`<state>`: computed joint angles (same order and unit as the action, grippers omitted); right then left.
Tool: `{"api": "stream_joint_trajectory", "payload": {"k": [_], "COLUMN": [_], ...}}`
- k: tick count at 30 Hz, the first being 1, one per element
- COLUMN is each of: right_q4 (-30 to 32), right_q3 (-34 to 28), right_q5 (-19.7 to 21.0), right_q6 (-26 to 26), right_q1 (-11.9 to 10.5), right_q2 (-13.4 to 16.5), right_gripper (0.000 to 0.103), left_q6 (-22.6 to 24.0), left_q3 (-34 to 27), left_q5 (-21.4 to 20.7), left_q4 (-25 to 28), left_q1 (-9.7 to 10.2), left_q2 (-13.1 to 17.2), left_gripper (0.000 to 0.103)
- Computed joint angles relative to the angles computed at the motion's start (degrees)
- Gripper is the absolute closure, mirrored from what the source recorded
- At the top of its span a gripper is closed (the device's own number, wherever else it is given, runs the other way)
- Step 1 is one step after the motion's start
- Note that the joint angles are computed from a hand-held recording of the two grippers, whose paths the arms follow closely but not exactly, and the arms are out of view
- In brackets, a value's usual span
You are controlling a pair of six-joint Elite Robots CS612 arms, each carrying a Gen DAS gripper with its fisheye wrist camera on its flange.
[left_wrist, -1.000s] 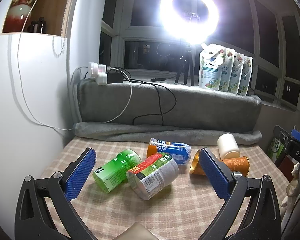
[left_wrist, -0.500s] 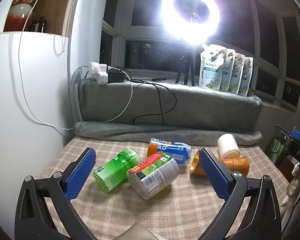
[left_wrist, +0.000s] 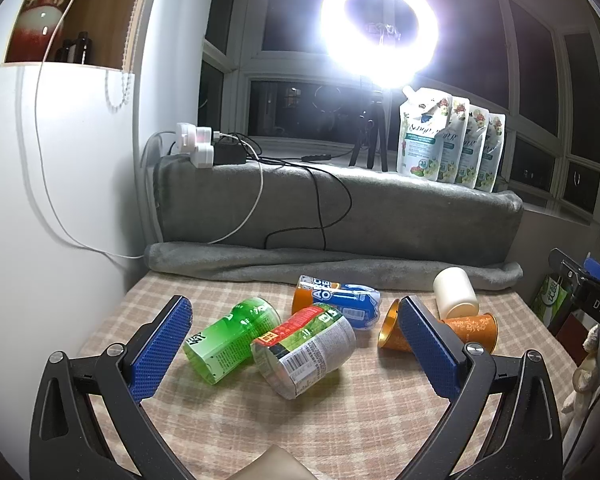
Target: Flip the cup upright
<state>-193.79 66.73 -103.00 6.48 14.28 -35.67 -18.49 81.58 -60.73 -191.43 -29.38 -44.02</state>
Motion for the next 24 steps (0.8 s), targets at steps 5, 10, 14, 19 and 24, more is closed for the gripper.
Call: {"api": "stream_joint_trajectory", "payload": {"k": [5,10,14,19,24], "right_q4": [0.32,0.44,0.45,0.43,0.41], "right_q3": [-0.13,-0.25,-0.28,-0.35,-0.47], "right_q5": [0.47,0.49,0.49,0.54,0.43], "right_q6": [-0.29,-0.31,-0.33,-0.28,-0.36], "right_q1": [-0.09,-0.06,-0.06,-0.1,-0.07], "right_q2": [0.12,0.19,0.24,0.34,0.43], "right_gripper": [0.0,0.0,0.0,0.0,0.0], "left_q6": [-0.2,-0.26,-0.28,-0.21,-0.21], "left_q3": [0.01,-0.09,-0.09,-0.13,-0.12], "left_q5": [-0.16,-0.14,-0.23,-0.45,-0.56], "left_q4": [0.12,0.09,0.12,0.23,0.32], "left_q1": [0.06,0.12,0.14,0.22,0.24], "left_q2": [0.01,0.11,0.11,0.18,0.18], "left_gripper": [0.001,0.001,0.001,0.001,0.001]}}
